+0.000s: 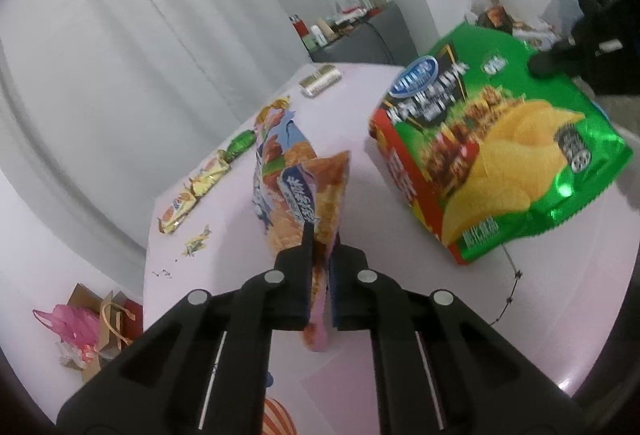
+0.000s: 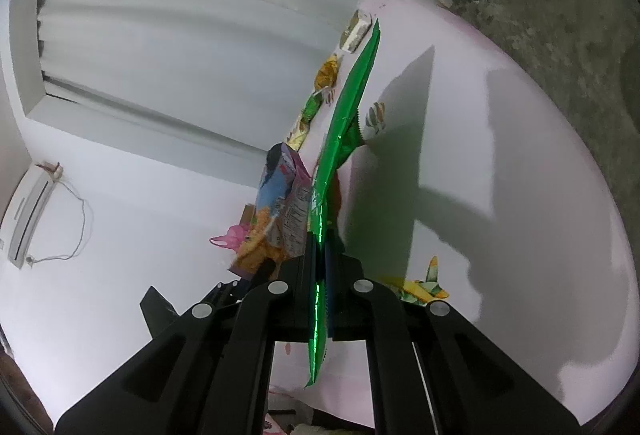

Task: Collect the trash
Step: 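Carry the pink bag and green chip bag over the blue wastebasket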

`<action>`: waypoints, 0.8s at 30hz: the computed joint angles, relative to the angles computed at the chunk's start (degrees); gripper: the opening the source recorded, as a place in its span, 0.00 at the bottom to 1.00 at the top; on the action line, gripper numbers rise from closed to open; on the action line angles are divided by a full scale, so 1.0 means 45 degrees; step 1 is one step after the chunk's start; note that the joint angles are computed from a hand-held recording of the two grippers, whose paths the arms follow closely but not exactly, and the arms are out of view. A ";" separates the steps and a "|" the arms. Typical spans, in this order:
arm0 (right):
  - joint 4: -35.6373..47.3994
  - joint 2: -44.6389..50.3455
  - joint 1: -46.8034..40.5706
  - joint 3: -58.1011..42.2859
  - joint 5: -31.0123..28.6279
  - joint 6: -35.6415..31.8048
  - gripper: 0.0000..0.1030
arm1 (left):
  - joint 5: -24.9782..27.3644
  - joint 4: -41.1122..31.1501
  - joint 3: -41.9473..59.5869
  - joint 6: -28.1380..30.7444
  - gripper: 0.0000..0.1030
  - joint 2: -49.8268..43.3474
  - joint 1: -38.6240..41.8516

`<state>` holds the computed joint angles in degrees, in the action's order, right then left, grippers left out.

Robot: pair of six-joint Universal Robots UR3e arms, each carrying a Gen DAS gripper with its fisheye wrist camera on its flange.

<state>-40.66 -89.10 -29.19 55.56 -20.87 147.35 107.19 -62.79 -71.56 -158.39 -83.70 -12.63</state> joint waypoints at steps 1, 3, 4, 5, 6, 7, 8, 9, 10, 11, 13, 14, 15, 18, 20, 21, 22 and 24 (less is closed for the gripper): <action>0.0106 -0.0010 -0.0017 -0.0086 0.0035 -0.0050 0.04 | 0.0009 -0.0074 0.0117 -0.0086 0.03 -0.0006 -0.0035; 0.0280 -0.0033 -0.0046 -0.0245 0.0069 -0.0119 0.04 | -0.0082 -0.0181 0.0377 -0.0208 0.03 0.0011 -0.0037; 0.0599 -0.0015 -0.0100 -0.0422 0.0086 -0.0324 0.04 | -0.0097 -0.0228 0.0498 -0.0249 0.02 0.0013 -0.0069; 0.1169 0.0018 -0.0226 -0.0682 0.0075 -0.0720 0.04 | -0.0054 -0.0246 0.0605 -0.0268 0.02 0.0005 -0.0121; 0.1565 0.0036 -0.0316 -0.0880 0.0066 -0.0980 0.04 | -0.0013 -0.0261 0.0707 -0.0272 0.02 -0.0011 -0.0161; 0.2173 0.0094 -0.0434 -0.1198 0.0059 -0.1389 0.04 | 0.0044 -0.0232 0.0757 -0.0270 0.02 0.0000 -0.0226; 0.2712 0.0143 -0.0549 -0.1468 0.0043 -0.1760 0.04 | 0.0139 -0.0205 0.0826 -0.0274 0.02 -0.0006 -0.0308; 0.3048 0.0154 -0.0627 -0.1637 0.0043 -0.2001 0.04 | 0.0167 -0.0195 0.0874 -0.0271 0.02 -0.0002 -0.0337; 0.3205 0.0188 -0.0645 -0.1779 0.0084 -0.2117 0.04 | 0.0194 -0.0200 0.0952 -0.0276 0.02 -0.0011 -0.0376; 0.3486 0.0209 -0.0707 -0.1963 0.0102 -0.2315 0.04 | 0.0199 -0.0207 0.1032 -0.0248 0.02 0.0010 -0.0379; 0.4124 0.0240 -0.0848 -0.2342 0.0101 -0.2746 0.04 | 0.0244 -0.0188 0.1140 -0.0217 0.02 0.0022 -0.0407; 0.4552 0.0283 -0.0953 -0.2615 0.0122 -0.3045 0.04 | 0.0322 -0.0215 0.1251 -0.0263 0.02 0.0006 -0.0498; 0.4777 0.0280 -0.1020 -0.2731 0.0136 -0.3213 0.04 | 0.0349 -0.0265 0.1364 -0.0292 0.02 -0.0019 -0.0548; 0.5960 0.0371 -0.1403 -0.3496 0.0169 -0.4009 0.04 | 0.0359 -0.0581 0.2117 -0.0475 0.02 -0.0271 -0.0805; 0.6489 0.0314 -0.1671 -0.3738 0.0174 -0.4389 0.04 | 0.0191 -0.0739 0.2661 -0.0594 0.02 -0.0476 -0.0944; 0.6860 0.0279 -0.1861 -0.3908 0.0146 -0.4637 0.04 | 0.0149 -0.0841 0.3029 -0.0685 0.02 -0.0664 -0.1079; 0.7220 0.0226 -0.2109 -0.4073 0.0119 -0.4879 0.04 | 0.0068 -0.0913 0.3359 -0.0764 0.02 -0.0845 -0.1183; 0.8510 0.0317 -0.2696 -0.4656 0.0064 -0.5833 0.04 | -0.0297 -0.1215 0.4348 -0.0981 0.02 -0.1409 -0.1410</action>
<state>-2.37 -87.68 -41.32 34.60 -20.59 121.10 105.85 -68.26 -52.00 -162.80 -90.03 -18.98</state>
